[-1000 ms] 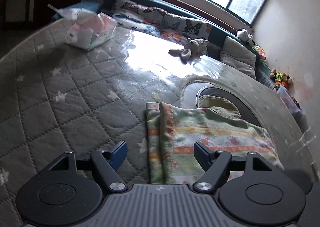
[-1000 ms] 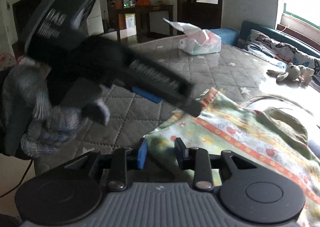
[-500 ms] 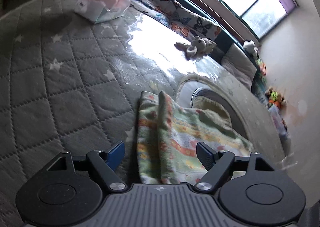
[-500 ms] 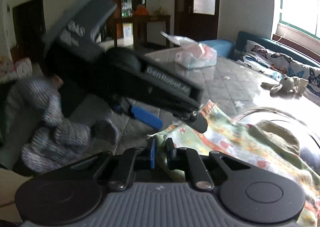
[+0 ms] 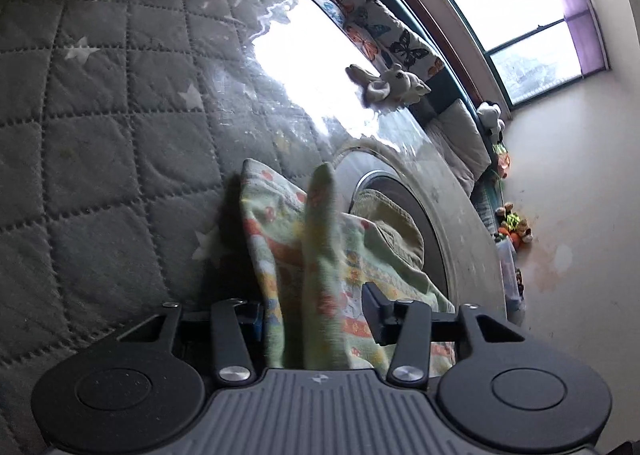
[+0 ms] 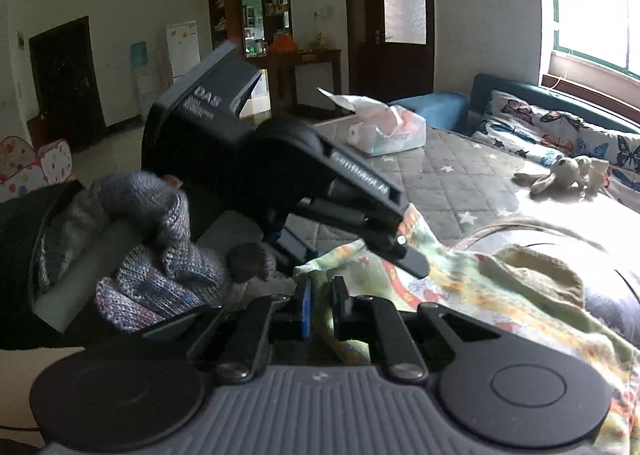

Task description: Fold clothes

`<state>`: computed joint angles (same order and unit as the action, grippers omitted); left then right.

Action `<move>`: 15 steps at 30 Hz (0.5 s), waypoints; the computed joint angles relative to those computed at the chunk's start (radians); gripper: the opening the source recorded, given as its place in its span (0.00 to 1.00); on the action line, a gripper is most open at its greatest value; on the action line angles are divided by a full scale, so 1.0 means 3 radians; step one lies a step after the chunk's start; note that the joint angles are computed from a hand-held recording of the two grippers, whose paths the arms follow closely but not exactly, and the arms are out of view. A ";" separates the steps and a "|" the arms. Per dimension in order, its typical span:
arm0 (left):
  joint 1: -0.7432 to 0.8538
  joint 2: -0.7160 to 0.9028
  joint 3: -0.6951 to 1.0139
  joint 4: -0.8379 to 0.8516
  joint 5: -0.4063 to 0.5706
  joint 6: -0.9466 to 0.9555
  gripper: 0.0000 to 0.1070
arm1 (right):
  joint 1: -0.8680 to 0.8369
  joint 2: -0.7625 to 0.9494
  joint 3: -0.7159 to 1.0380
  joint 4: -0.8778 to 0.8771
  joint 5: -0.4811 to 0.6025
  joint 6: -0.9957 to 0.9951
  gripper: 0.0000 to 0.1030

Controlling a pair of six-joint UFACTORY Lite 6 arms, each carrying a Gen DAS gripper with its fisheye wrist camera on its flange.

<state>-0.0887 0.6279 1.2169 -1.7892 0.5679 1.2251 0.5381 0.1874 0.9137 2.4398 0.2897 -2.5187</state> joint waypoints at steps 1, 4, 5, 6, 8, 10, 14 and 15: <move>-0.0032 -0.0017 0.0001 0.0007 -0.0070 0.0042 0.33 | 0.0004 0.0024 0.0012 -0.0014 0.0003 0.0006 0.09; -0.0071 0.0028 0.0054 0.0076 -0.0194 0.0033 0.14 | -0.0015 0.0028 0.0009 -0.0075 0.0019 0.0080 0.11; -0.0065 0.0052 0.0065 0.0082 -0.0196 0.0029 0.13 | -0.0033 0.0012 -0.0008 -0.0104 0.0024 0.0119 0.15; -0.0048 0.0061 0.0049 0.0037 -0.0166 0.0070 0.11 | -0.0049 -0.0006 -0.0024 -0.0125 0.0025 0.0152 0.16; -0.0016 0.0073 0.0019 -0.0029 -0.0110 0.0142 0.10 | -0.0127 -0.0117 -0.0136 -0.0115 0.0027 0.0174 0.16; -0.0007 0.0069 0.0005 -0.0046 -0.0096 0.0172 0.10 | -0.0224 -0.0203 -0.0232 -0.0014 0.0010 0.0086 0.16; -0.0020 0.0059 -0.0001 -0.0062 -0.0113 0.0226 0.10 | -0.0537 -0.0344 -0.0428 0.0277 -0.0052 -0.0168 0.17; -0.0020 0.0066 0.0005 -0.0060 -0.0111 0.0223 0.10 | -0.0630 -0.0363 -0.0466 0.0409 -0.0087 -0.0270 0.17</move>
